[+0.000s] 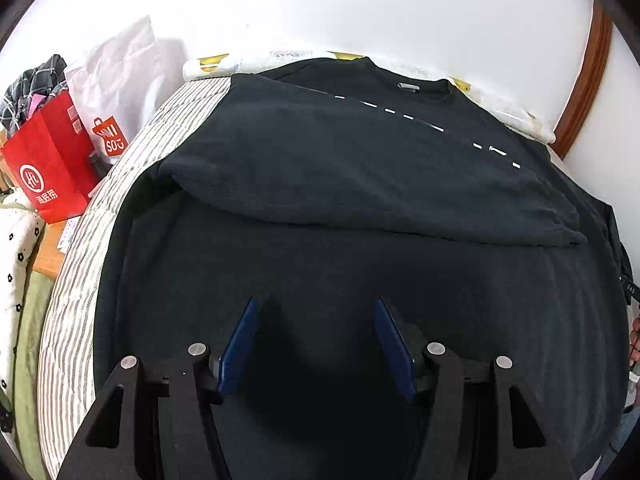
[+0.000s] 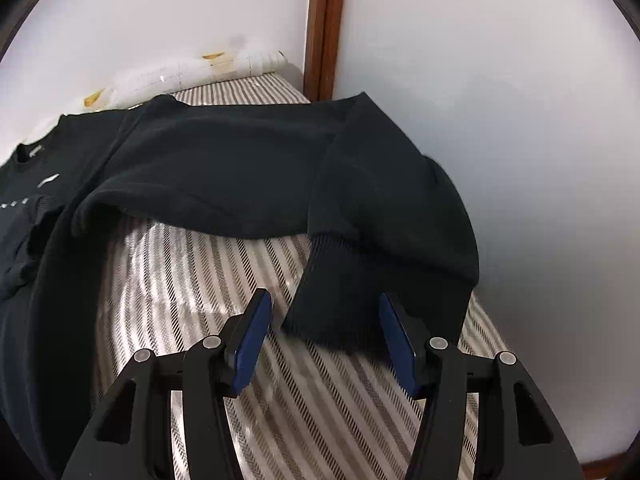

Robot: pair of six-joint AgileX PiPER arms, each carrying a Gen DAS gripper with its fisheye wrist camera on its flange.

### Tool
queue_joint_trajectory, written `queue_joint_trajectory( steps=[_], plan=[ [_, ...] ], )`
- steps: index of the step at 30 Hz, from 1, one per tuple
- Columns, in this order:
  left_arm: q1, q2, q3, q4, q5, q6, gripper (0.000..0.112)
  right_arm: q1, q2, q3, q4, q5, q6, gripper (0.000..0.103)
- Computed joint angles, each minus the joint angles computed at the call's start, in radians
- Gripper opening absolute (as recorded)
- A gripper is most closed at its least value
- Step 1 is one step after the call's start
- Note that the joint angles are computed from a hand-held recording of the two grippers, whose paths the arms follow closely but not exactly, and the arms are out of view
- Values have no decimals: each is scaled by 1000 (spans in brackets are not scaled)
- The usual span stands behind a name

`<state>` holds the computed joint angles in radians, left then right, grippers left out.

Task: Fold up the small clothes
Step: 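Grasp the plain sleeve cuff with the right gripper and lift it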

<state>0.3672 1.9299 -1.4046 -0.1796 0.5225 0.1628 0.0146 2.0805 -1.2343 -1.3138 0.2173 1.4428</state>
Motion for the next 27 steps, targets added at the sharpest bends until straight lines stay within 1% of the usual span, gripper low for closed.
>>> queue_joint_trajectory(
  steps=[2, 3, 4, 5, 6, 7, 9, 11, 14, 16, 17, 19, 20, 23, 25, 27],
  plan=[
    [14, 1, -9, -44, 11, 42, 58, 2, 7, -16, 26, 26, -22, 36],
    [13, 4, -14, -48, 11, 43, 58, 3, 13, -27, 38, 47, -36, 20],
    [18, 2, -12, -52, 8, 50, 58, 3, 18, -37, 45, 63, -47, 13],
    [19, 1, -11, -55, 5, 57, 58, 1, 19, -42, 55, 69, -61, 11],
    [26, -1, -9, -70, 4, 80, 58, -4, 18, -50, 93, 68, -101, 11],
    [37, -7, -2, -94, 1, 113, 58, -10, 9, -52, 164, 62, -169, 10],
    [55, -13, 5, -132, -1, 164, 58, -9, -25, -41, 215, 62, -212, 10],
    [78, -17, 7, -181, 2, 228, 58, 1, -96, -4, 236, 41, -224, 10],
    [118, -12, 1, -247, 11, 317, 58, 34, -202, 25, 407, 4, -369, 10],
    [139, -1, -11, -268, 18, 348, 58, 89, -255, 17, 428, 29, -376, 10],
    [150, 4, -18, -281, 22, 365, 58, 135, -279, 2, 413, 52, -359, 10],
    [171, 13, -33, -319, 35, 410, 58, 214, -299, -41, 426, 87, -369, 10],
    [180, 16, -40, -327, 40, 422, 58, 255, -301, -70, 452, 102, -391, 10],
    [209, 23, -58, -338, 50, 446, 58, 375, -248, -220, 613, 150, -530, 10],
    [228, 34, -73, -350, 62, 467, 59, 450, -171, -359, 707, 202, -620, 10],
    [254, 47, -86, -382, 73, 498, 59, 524, -59, -549, 782, 287, -699, 10]
  ],
)
